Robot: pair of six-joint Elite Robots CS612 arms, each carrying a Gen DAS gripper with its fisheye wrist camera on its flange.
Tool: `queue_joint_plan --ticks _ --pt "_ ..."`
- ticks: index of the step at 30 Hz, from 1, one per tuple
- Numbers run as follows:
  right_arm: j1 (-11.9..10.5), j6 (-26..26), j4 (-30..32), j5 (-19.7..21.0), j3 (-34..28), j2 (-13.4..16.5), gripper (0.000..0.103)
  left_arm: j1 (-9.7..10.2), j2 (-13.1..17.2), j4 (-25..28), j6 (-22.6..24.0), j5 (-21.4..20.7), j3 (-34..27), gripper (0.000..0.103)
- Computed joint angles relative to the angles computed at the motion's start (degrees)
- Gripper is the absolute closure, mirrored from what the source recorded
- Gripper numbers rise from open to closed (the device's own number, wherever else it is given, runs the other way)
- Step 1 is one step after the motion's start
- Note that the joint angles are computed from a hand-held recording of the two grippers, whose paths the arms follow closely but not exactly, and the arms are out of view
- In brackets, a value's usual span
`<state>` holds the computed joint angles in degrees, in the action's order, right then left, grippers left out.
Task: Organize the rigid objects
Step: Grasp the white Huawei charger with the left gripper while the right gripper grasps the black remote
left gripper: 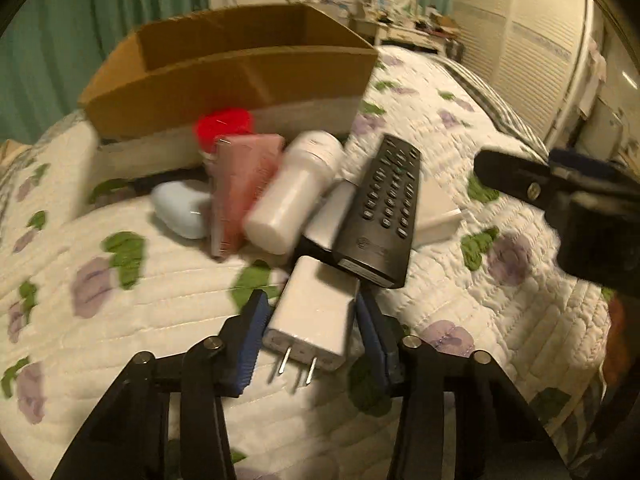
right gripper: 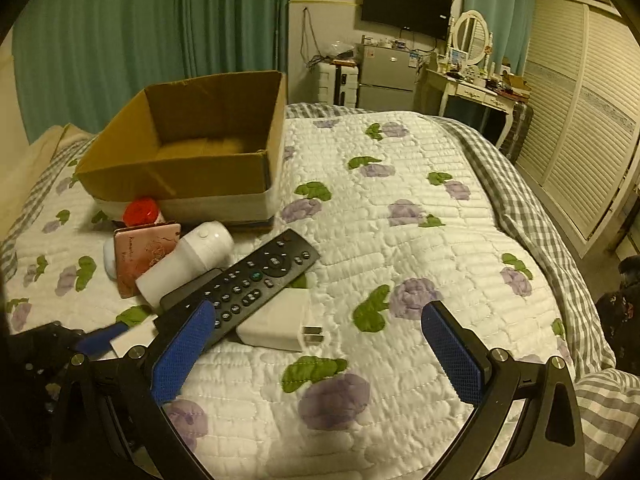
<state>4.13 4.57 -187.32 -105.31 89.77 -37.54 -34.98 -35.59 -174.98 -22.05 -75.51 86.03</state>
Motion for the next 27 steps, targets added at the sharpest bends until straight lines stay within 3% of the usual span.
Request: queue_joint_plan --ticks 8,13,22,24,26,27 --pt "0.8 -1.9 5.4 1.1 -4.6 2.1 0.000 1.02 -1.7 -4.9 -8.9 7.1 2.5 0.059" --pt "0.2 1.9 12.3 3.3 -8.7 3.8 0.000 1.60 -1.9 -7.4 -12.9 12.0 3.0 0.060" --pt "-1.2 4.7 19.3 8.6 -14.3 6.7 0.011 2.83 -1.4 -8.1 -15.5 12.3 2.5 0.060" --pt "-1.7 5.6 18.6 11.2 -14.4 6.9 0.023 2.64 -1.4 -7.6 -15.3 12.8 2.4 0.060" --pt "-1.9 4.9 17.1 13.2 -14.1 6.9 0.049 2.47 -1.4 -7.4 -14.8 13.1 2.4 0.060" --pt "-1.9 4.3 16.7 13.7 -13.9 6.8 0.053 2.38 -1.4 -7.3 -14.7 13.3 2.4 0.060"
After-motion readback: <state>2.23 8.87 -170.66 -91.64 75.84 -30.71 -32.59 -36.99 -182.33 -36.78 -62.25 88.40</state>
